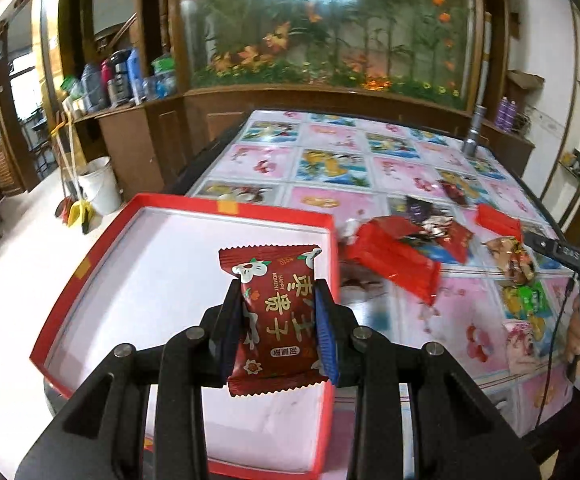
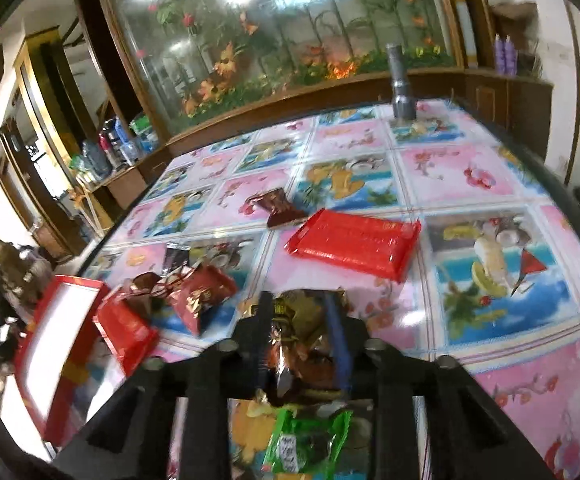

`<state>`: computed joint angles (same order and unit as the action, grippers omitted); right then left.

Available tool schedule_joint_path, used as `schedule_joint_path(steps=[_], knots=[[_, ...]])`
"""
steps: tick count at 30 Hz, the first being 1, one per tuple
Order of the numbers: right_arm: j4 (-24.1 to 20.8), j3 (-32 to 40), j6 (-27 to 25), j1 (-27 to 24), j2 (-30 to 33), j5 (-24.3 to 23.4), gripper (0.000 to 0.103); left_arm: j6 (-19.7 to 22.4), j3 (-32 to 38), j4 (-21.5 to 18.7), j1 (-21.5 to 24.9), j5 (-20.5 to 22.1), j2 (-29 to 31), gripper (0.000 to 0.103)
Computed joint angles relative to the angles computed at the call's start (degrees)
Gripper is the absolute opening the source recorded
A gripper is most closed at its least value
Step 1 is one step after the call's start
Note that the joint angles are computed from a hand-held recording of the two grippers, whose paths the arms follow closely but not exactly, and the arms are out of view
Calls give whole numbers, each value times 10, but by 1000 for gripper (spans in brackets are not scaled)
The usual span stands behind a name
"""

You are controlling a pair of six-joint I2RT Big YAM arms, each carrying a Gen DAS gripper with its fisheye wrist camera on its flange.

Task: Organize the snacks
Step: 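Carry the red packet and gold-brown bag over the white red-rimmed box, then open both grippers to drop the snacks into the white box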

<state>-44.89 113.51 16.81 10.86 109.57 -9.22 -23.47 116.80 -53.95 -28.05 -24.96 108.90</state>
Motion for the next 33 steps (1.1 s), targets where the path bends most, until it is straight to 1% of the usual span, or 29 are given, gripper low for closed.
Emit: schedule_joint_path(steps=[1, 2, 3, 4, 5, 6, 8, 9, 10, 12, 13, 14, 15, 16, 18, 19, 21, 22, 23, 28, 32, 33], knots=[[-13, 8, -10, 4, 5, 7, 52, -4, -5, 0, 2, -2, -2, 31], [-36, 24, -28, 11, 14, 16, 56, -9, -11, 1, 5, -2, -5, 31], [-54, 39, -44, 18, 23, 23, 56, -14, -17, 4, 8, 1, -7, 31], [-62, 46, -55, 23, 28, 34, 56, -15, -23, 6, 9, 3, -10, 31], [-74, 60, -63, 31, 38, 54, 57, -20, -25, 4, 10, 4, -11, 31], [-92, 79, -66, 36, 52, 67, 57, -22, -30, 6, 11, 4, -14, 31], [-151, 141, -61, 42, 95, 94, 57, -22, -37, 11, 11, 6, -18, 31], [-163, 155, -57, 45, 105, 115, 56, -20, -40, 14, 12, 7, -20, 31], [-163, 159, -56, 46, 108, 131, 46, -19, -43, 16, 12, 7, -22, 31], [-147, 143, -45, 44, 98, 123, 40, -18, -49, 21, 12, 3, -26, 31], [-131, 127, -38, 44, 89, 121, 36, -19, -52, 24, 12, 5, -29, 31], [-123, 118, -31, 42, 83, 115, 34, -21, -55, 25, 13, 7, -30, 31], [-116, 112, -19, 39, 79, 96, 33, -22, -57, 26, 14, 9, -31, 31], [-112, 107, -2, 34, 75, 64, 33, -23, -57, 25, 14, 11, -30, 31], [-96, 92, 38, 25, 65, -21, 32, -23, -62, 29, 16, 11, -34, 31], [-68, 75, 66, 18, 56, -90, 32, -23, -66, 31, 17, 12, -35, 31], [-18, 50, 100, 15, 44, -190, 32, -25, -68, 29, 20, 13, -37, 31], [3, 46, 113, 18, 43, -234, 32, -27, -69, 27, 21, 12, -37, 31], [12, 51, 117, 26, 46, -266, 32, -30, -72, 26, 24, 10, -38, 31], [3, 106, 99, 87, 76, -323, 32, -42, -90, 16, 33, 8, -46, 31], [-19, 166, 89, 136, 118, -348, 32, -52, -109, 9, 40, 2, -54, 31], [-34, 190, 86, 144, 134, -352, 32, -53, -111, 4, 42, -1, -54, 31]])
